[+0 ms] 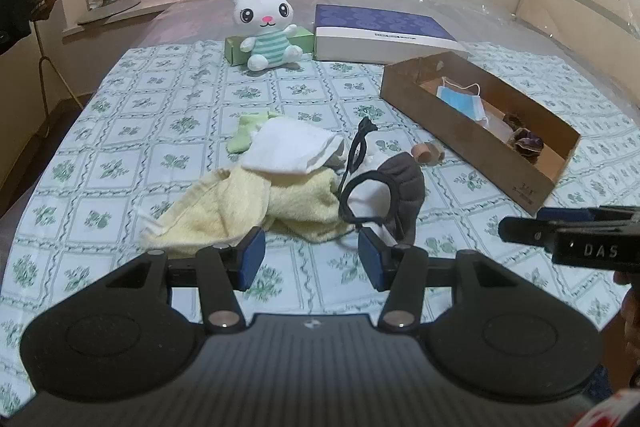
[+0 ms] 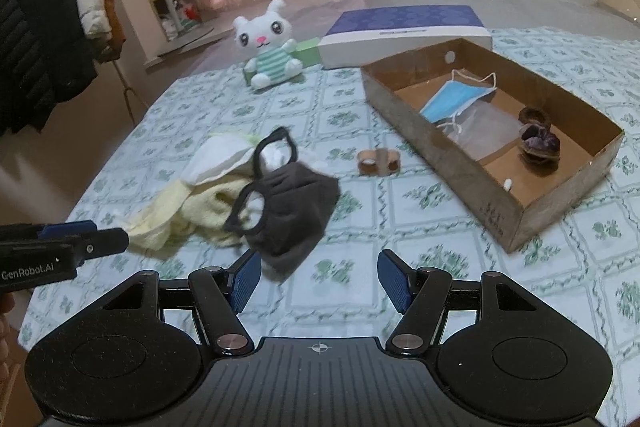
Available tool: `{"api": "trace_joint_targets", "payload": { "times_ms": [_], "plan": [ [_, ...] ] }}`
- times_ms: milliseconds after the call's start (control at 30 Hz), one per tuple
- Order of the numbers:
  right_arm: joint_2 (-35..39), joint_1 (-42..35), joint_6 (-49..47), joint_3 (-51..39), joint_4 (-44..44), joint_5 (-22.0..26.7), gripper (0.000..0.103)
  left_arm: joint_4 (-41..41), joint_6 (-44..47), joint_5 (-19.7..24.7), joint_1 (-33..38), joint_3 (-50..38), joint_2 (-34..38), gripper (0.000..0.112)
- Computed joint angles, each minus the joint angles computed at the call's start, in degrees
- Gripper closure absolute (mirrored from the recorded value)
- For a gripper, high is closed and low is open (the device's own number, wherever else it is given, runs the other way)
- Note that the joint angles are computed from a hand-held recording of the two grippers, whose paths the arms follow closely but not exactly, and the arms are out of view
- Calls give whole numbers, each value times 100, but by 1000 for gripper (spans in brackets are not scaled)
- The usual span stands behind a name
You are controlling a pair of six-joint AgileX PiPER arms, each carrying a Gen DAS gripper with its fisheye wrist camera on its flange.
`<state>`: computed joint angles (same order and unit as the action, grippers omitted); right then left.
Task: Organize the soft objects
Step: 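Move both grippers back over the pile of soft items, then grasp the black mask with the right gripper while the left gripper reaches the white cloth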
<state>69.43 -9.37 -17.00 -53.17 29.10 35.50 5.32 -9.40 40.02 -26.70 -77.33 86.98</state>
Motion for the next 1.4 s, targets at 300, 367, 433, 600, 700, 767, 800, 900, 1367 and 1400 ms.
{"api": "trace_joint_targets", "payload": {
  "times_ms": [300,367,433,600,700,767,800,900,1367,1400],
  "plan": [
    [800,-218,-1019,-298,1016,-356,38,129,-2,-266,28,-467,744,64],
    [989,-165,-1218,-373,1271,-376,38,81,30,-283,82,-516,839,64],
    [1186,-85,-1377,-440,1463,-427,38,59,53,-300,124,-537,907,64],
    [1638,79,-1714,-561,1906,-720,38,-36,137,-341,251,-632,1108,64],
    [1864,107,-1727,-605,2007,-883,38,-70,176,-360,314,-662,1194,64],
    [1958,45,-1852,-597,2207,-887,38,-130,229,-370,363,-692,1250,64],
    [1983,11,-1924,-589,2314,-878,38,-148,244,-374,384,-712,1283,64],
    [2124,-17,-1972,-636,2405,-897,38,-205,292,-394,433,-780,1397,64],
    [3047,457,-2892,-917,3490,-1497,38,-395,453,-460,522,-1125,1856,64],
    [3046,503,-3073,-881,3619,-1565,38,-391,449,-451,524,-1161,1888,64]
  ]
}}
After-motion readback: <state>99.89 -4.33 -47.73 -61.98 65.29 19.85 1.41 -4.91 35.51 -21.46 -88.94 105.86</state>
